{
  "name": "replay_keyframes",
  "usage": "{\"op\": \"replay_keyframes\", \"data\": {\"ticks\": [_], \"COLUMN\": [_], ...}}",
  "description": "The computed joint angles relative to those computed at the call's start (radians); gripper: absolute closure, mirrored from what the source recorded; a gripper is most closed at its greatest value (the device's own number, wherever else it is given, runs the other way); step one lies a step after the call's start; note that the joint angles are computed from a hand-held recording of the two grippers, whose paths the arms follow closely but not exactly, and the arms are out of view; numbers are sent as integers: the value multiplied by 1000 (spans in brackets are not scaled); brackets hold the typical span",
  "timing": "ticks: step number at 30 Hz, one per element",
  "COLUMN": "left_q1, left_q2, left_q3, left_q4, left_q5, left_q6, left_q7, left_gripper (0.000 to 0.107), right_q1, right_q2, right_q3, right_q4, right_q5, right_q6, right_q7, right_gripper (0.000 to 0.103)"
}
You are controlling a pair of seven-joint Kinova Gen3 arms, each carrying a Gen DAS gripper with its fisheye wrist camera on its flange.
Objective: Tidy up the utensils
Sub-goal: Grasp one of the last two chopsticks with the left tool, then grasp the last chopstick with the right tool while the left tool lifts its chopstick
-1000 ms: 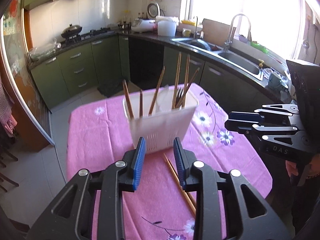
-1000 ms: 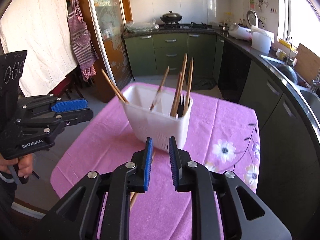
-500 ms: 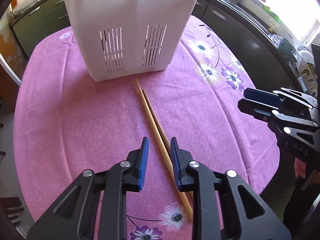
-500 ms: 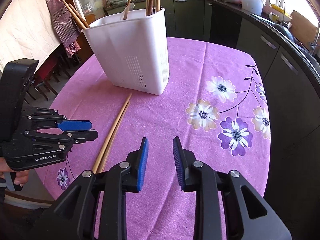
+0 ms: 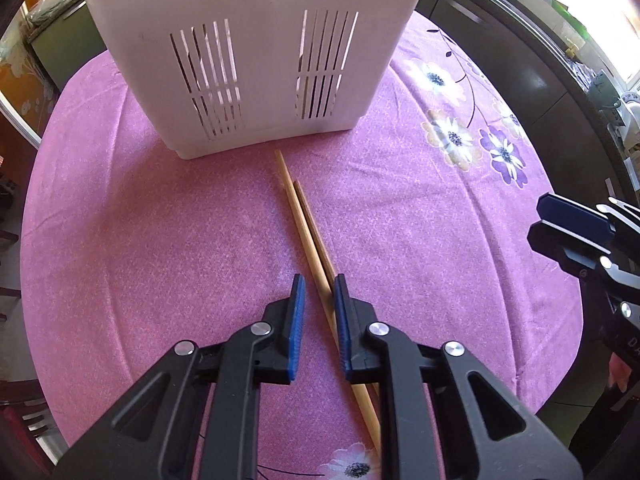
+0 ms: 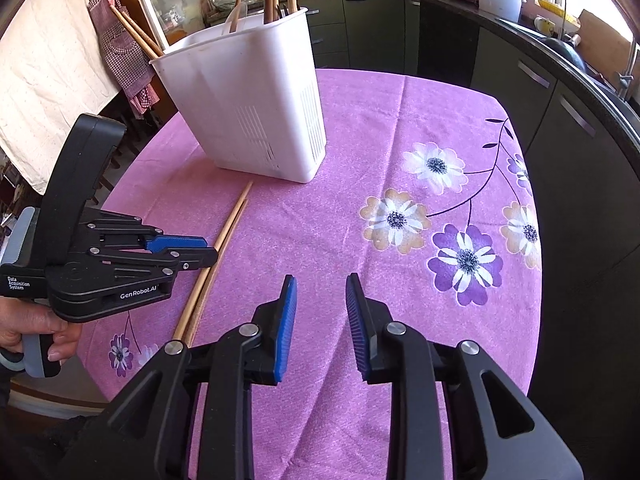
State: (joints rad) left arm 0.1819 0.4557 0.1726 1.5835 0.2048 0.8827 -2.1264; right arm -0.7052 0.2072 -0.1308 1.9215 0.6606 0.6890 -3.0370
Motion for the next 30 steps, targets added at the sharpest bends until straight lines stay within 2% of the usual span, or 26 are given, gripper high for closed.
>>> {"op": "replay_keyframes", "data": {"ticks": [7,13,21,24,30], "left_q1": [3,56,90,53,-70], "left_q2": [9,53,47,47,-16], "left_q3": [-16,-22,-24,-9,16], "left_q4": [-38,-101,-95,-89,-30], "left_q5": [-21,-68,-119,-87,28], "left_q6": [39,82,56,65,18], "left_q7": [32,102,127,96,-43], "left_gripper": [94,94,98,100,101], "right_q1": [8,-1,5,11,18], "right_q2": [6,10,3,6,25], "right_q3": [2,2,4,4,5], "right_q4": [-1,-14,-1,2,-15], "right_q5": [-12,-17,-19,-26,-63], "right_q6": [-3,4,-1,-14,-17], "right_q7": [12,26,18,23,66], "right_gripper": [77,77,77,77,77]}}
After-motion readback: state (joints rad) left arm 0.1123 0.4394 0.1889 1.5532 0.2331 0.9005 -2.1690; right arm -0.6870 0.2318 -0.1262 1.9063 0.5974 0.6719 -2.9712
